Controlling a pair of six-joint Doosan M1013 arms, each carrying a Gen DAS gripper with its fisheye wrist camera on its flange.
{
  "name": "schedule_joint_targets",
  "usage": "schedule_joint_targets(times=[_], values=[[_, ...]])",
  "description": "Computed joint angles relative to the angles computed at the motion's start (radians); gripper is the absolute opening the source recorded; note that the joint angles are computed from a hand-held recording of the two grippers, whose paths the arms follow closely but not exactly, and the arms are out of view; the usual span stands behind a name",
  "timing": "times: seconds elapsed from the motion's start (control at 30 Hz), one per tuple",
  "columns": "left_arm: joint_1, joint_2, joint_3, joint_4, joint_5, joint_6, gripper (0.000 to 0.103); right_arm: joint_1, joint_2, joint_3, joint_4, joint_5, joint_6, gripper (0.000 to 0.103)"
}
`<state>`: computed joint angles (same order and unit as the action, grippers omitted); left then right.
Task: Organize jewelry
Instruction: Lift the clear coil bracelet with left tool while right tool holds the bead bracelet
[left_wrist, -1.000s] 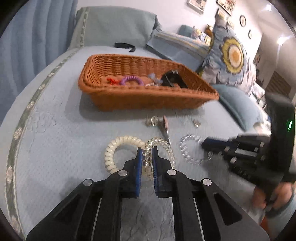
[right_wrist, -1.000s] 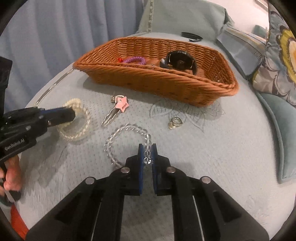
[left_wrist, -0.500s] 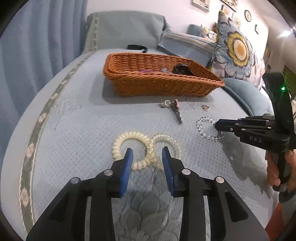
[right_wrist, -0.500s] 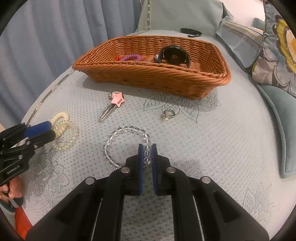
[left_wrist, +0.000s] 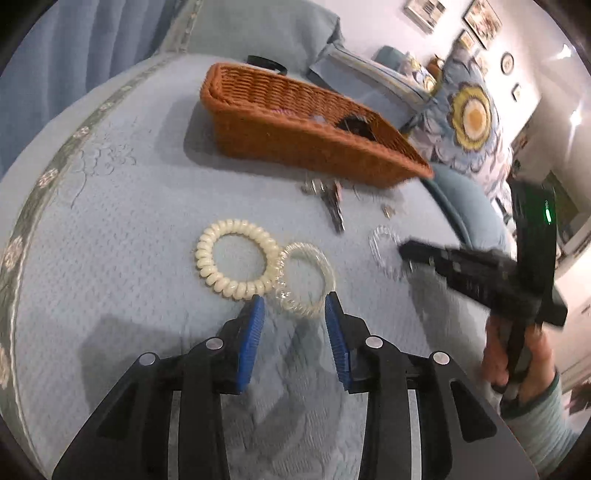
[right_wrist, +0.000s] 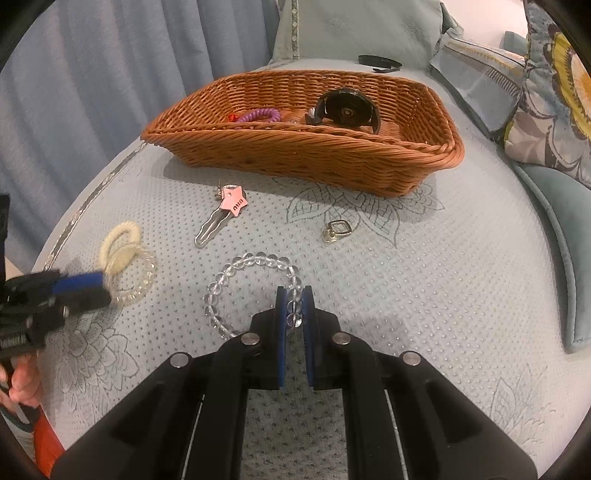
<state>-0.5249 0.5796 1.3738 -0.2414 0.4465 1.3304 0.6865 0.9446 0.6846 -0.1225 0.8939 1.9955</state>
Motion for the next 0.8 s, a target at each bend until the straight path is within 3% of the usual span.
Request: schedule_joint_targets(times=[0.2, 0.3, 0.4, 0.47, 0.53, 0.57, 0.8], values=[[-0.002, 0.030, -0.045, 0.094, -0.002, -0.083, 0.038, -0.003, 0.000, 0.001, 0.010, -0.005, 0.004, 0.007], [-0.025, 0.036, -0.053, 0.285, 0.000, -0.209, 0.038, 0.000, 0.003, -0.003, -0.006, -0.003, 0.005, 0.007], [-0.057, 0.049, -0.078, 0.518, 0.057, -0.355, 0.037, 0.003, 0.004, -0.002, -0.027, -0.009, 0.025, 0.007], [-0.078, 0.054, -0.086, 0.638, 0.098, -0.424, 0.034, 0.010, 0.005, -0.001, -0.061, -0.011, 0.045, 0.007], [-0.088, 0.053, -0.085, 0.698, 0.119, -0.457, 0.019, 0.019, 0.007, -0.004, -0.099, -0.003, 0.054, 0.007], [-0.092, 0.052, -0.083, 0.723, 0.129, -0.471, 0.007, 0.022, 0.007, -0.005, -0.113, 0.003, 0.051, 0.006], [-0.085, 0.013, -0.021, 0.678, -0.007, -0.454, 0.007, 0.017, -0.044, 0.066, -0.032, -0.093, 0.029, 0.006]])
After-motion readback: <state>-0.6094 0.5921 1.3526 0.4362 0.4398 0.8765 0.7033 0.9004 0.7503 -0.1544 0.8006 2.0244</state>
